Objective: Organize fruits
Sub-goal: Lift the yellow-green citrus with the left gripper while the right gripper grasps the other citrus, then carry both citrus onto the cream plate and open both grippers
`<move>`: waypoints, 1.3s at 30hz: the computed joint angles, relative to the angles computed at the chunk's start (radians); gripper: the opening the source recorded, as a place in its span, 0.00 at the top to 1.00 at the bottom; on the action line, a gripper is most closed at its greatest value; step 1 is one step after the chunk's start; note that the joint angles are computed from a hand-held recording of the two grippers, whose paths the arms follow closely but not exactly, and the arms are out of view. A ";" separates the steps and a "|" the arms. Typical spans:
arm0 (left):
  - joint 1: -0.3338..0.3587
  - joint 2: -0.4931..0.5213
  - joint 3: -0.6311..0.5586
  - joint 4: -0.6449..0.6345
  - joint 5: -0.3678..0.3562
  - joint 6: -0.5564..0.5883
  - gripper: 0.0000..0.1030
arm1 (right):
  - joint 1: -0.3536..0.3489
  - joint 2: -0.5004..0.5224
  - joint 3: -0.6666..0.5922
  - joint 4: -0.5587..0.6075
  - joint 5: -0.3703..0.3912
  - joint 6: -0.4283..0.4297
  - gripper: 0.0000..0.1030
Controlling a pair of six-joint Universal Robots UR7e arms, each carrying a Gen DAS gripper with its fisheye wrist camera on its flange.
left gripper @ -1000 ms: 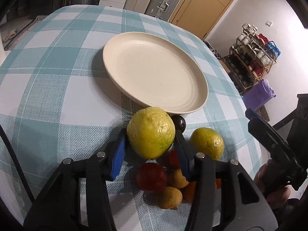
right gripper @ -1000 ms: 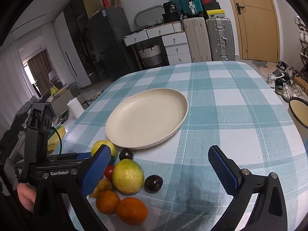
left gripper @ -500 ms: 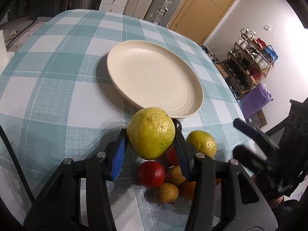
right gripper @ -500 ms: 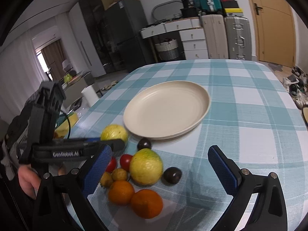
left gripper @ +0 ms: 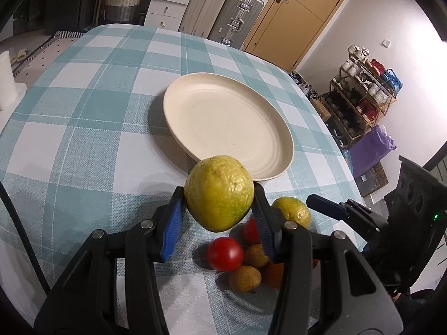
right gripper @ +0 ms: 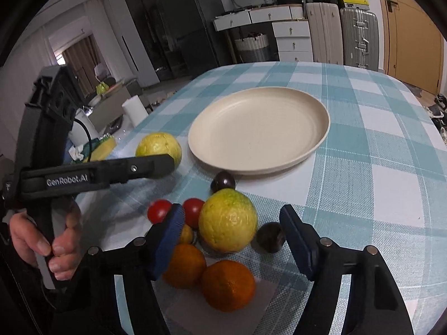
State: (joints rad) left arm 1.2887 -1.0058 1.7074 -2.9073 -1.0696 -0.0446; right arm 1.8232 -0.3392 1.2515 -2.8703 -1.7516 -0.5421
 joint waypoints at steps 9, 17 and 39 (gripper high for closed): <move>0.004 0.002 -0.003 0.000 -0.001 0.000 0.56 | 0.009 0.021 -0.022 0.000 -0.051 -0.029 0.39; 0.008 0.002 -0.002 0.001 -0.001 -0.006 0.56 | 0.039 0.041 -0.008 -0.066 -0.123 -0.164 0.53; 0.006 0.021 -0.072 0.027 -0.018 0.022 0.56 | -0.018 -0.005 -0.063 -0.008 0.108 0.035 0.54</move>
